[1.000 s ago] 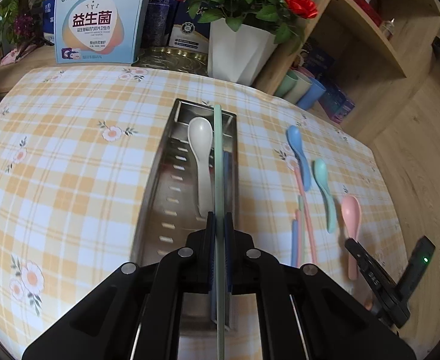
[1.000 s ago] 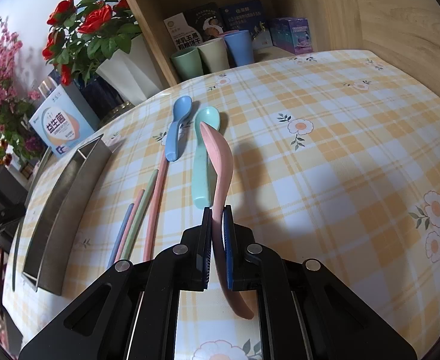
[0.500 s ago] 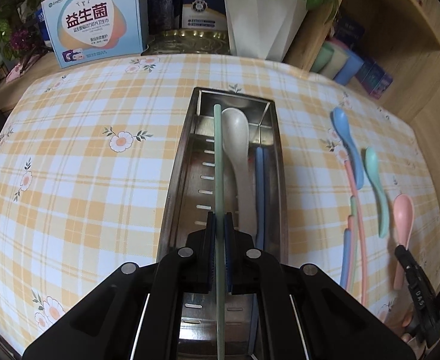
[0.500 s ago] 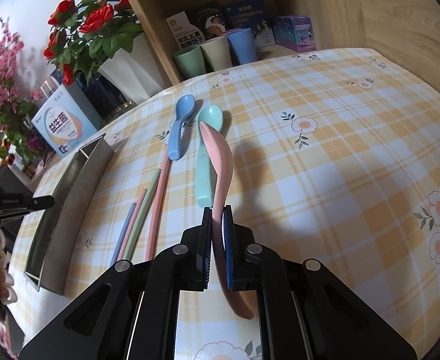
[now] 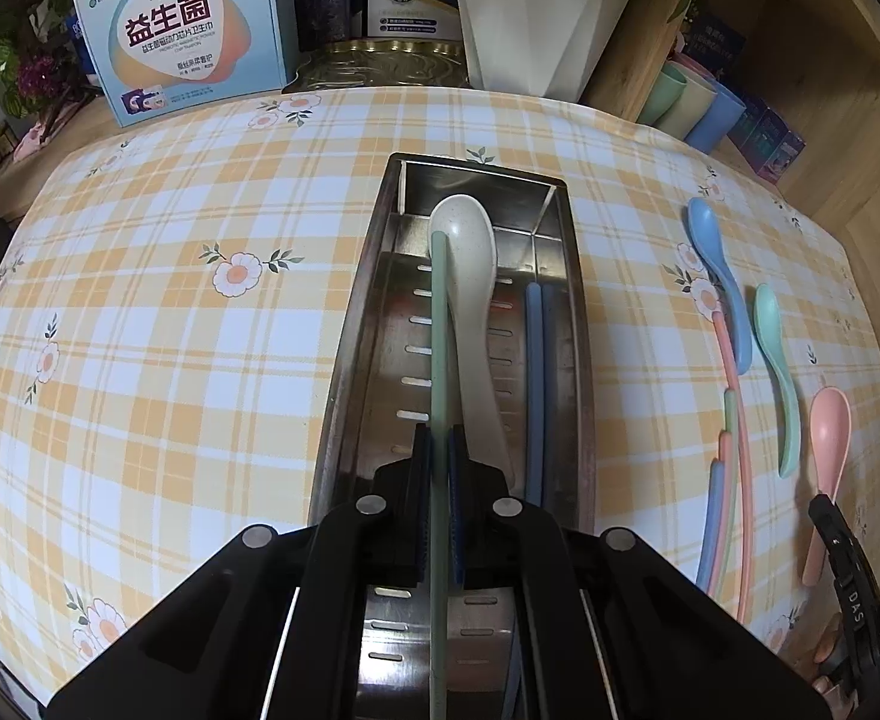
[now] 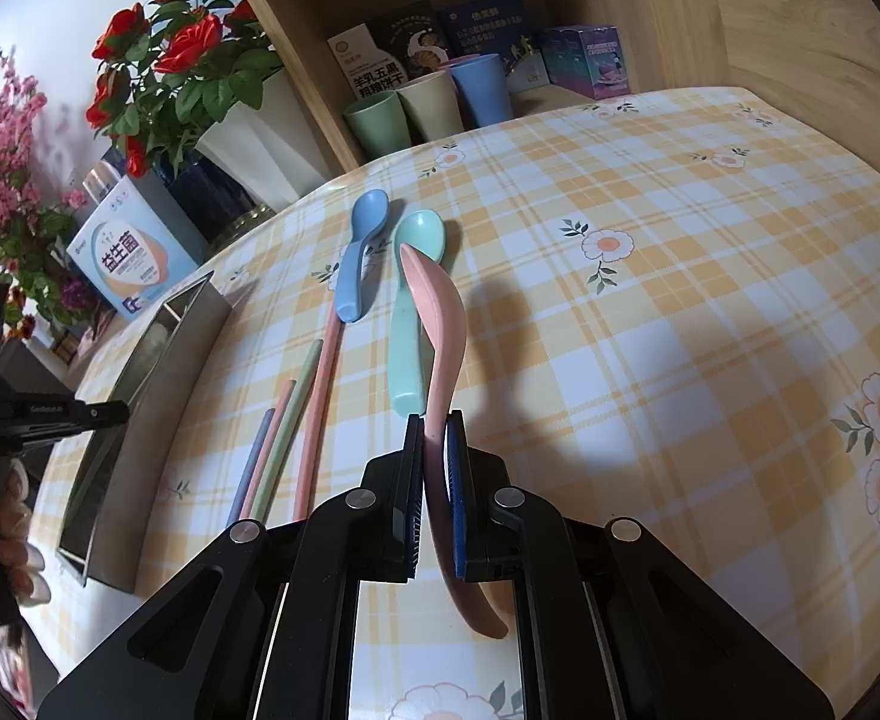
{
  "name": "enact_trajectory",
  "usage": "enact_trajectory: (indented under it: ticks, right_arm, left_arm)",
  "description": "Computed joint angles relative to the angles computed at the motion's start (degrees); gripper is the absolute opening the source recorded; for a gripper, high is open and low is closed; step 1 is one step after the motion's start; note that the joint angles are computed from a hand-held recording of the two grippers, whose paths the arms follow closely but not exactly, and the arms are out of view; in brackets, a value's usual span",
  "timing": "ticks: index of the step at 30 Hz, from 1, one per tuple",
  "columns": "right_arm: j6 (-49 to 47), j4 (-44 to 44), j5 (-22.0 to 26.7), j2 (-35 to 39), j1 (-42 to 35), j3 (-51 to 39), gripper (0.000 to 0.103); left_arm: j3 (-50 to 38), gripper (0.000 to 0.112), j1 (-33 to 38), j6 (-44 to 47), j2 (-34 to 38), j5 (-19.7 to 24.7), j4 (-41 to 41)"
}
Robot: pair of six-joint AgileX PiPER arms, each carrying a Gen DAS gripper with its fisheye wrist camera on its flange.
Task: Organize utensils
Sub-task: 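Lower the green chopstick into the steel basket and open the left tool, then carry the pink spoon into the steel basket and open the right tool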
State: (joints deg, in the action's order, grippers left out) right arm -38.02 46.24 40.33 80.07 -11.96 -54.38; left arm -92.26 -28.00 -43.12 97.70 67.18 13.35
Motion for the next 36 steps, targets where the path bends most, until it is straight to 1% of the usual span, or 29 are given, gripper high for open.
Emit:
enact_trajectory:
  ticks: [6, 16, 22, 28, 29, 31, 33, 35, 36]
  right_arm:
    - [0.2, 0.1, 0.0, 0.0, 0.0, 0.1, 0.007]
    - [0.4, 0.3, 0.1, -0.1, -0.2, 0.2, 0.007]
    - [0.2, 0.5, 0.0, -0.2, -0.3, 0.5, 0.007]
    - [0.3, 0.1, -0.1, -0.5, -0.4, 0.6, 0.007]
    - [0.5, -0.1, -0.4, -0.8, -0.3, 0.8, 0.007]
    - [1.3, -1.1, -1.1, -1.4, 0.2, 1.0, 0.007]
    - [3.0, -3.1, -1.7, -1.6, 1.0, 0.8, 0.007]
    - [5.5, -5.8, -2.6, -2.2, 2.0, 0.7, 0.007]
    - [6.7, -7.2, -2.8, -2.5, 2.3, 0.5, 0.007]
  left_arm:
    - [-0.4, 0.006, -0.1, -1.6, 0.5, 0.8, 1.3]
    - [-0.6, 0.006, -0.6, -1.1, -0.4, 1.0, 1.5]
    - [-1.7, 0.006, -2.6, -0.7, -1.7, 1.7, 3.0]
    - [-0.4, 0.007, -5.5, -1.0, -4.7, 2.0, 5.6]
    - [0.0, 0.011, -6.0, -1.2, -5.3, 2.0, 6.1]
    - [1.2, 0.03, -6.8, -1.8, -6.8, 1.7, 6.9]
    - [2.3, 0.039, -7.5, -2.4, -8.1, 1.4, 7.5]
    - [3.3, 0.042, -8.2, -2.8, -9.5, 1.1, 8.3]
    - [3.8, 0.047, -8.6, -3.2, -10.4, 1.1, 8.8]
